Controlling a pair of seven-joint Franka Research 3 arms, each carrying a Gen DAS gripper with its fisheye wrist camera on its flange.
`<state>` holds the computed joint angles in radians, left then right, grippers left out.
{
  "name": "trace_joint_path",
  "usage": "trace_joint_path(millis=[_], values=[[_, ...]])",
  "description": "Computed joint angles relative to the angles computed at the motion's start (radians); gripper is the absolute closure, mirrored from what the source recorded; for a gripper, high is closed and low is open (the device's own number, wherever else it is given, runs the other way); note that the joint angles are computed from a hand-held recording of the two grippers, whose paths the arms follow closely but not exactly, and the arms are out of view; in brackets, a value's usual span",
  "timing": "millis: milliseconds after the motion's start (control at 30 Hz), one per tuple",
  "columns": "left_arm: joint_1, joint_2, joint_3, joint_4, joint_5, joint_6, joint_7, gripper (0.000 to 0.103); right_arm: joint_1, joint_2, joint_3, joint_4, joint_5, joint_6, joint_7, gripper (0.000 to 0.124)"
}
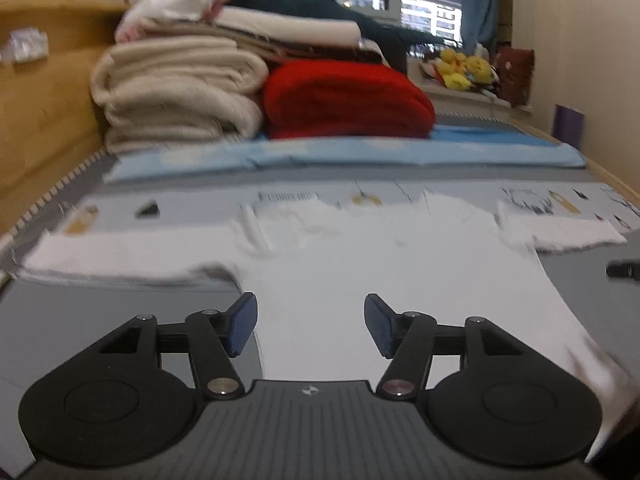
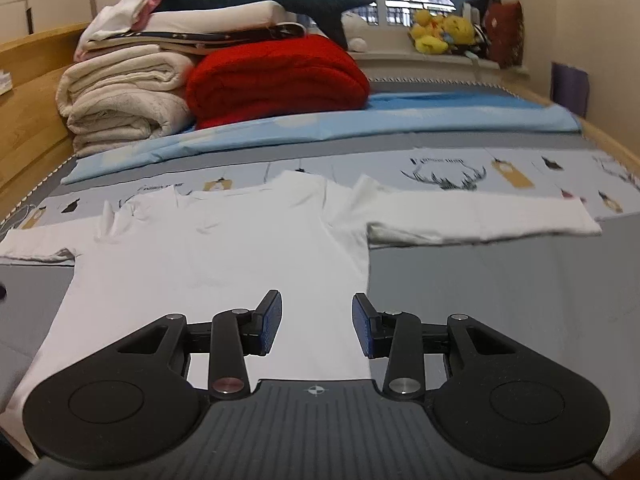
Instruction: Fold small clothes
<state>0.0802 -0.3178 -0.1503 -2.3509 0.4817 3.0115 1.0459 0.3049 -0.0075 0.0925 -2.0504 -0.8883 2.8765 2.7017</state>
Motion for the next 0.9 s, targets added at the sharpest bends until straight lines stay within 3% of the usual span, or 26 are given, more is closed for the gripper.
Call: trace_joint_path(millis=[67, 133, 333, 467, 567, 633, 733, 800, 900], values=[[0.072, 0.013, -0.060, 0.054, 0.071, 0.021, -0.067, 0.032, 0.003, 0.014, 0.000, 0.012, 0.017, 0.015, -0.023, 0.083], [0.204, 0.035, -0.168, 0.130, 0.229, 0.052, -0.206, 0.023, 0.010, 0.030, -0.002, 0.025, 0.064, 0.031, -0.073, 0.083], [0.243, 0.177, -0.221, 0.371, 0.451, 0.017, -0.369, 0.023, 0.047, 0.045, -0.018, 0.069, 0.039, 0.036, -0.082, 0.083], [0.184, 0.250, -0.172, 0.427, 0.414, 0.003, -0.318, 0.023, 0.058, 0.027, -0.014, 0.083, -0.007, 0.008, -0.091, 0.083], [0.151, 0.287, -0.124, 0.418, 0.386, 0.006, -0.258, 0.029, 0.059, 0.026, -0.003, 0.113, 0.013, -0.033, -0.139, 0.083], [0.122, 0.303, -0.094, 0.402, 0.283, -0.018, -0.153, 0.050, 0.062, 0.050, -0.001, 0.159, 0.035, -0.042, -0.160, 0.083], [0.084, 0.321, -0.056, 0.401, 0.145, -0.080, -0.047, 0.068, 0.091, 0.120, -0.015, 0.277, 0.026, -0.086, -0.147, 0.083], [0.065, 0.330, -0.027, 0.406, 0.117, -0.093, -0.037, 0.069, 0.126, 0.190, -0.034, 0.385, 0.025, -0.126, -0.129, 0.083], [0.038, 0.335, 0.016, 0.401, 0.072, -0.098, -0.039, 0.069, 0.158, 0.301, -0.062, 0.530, 0.075, -0.105, -0.129, 0.083]])
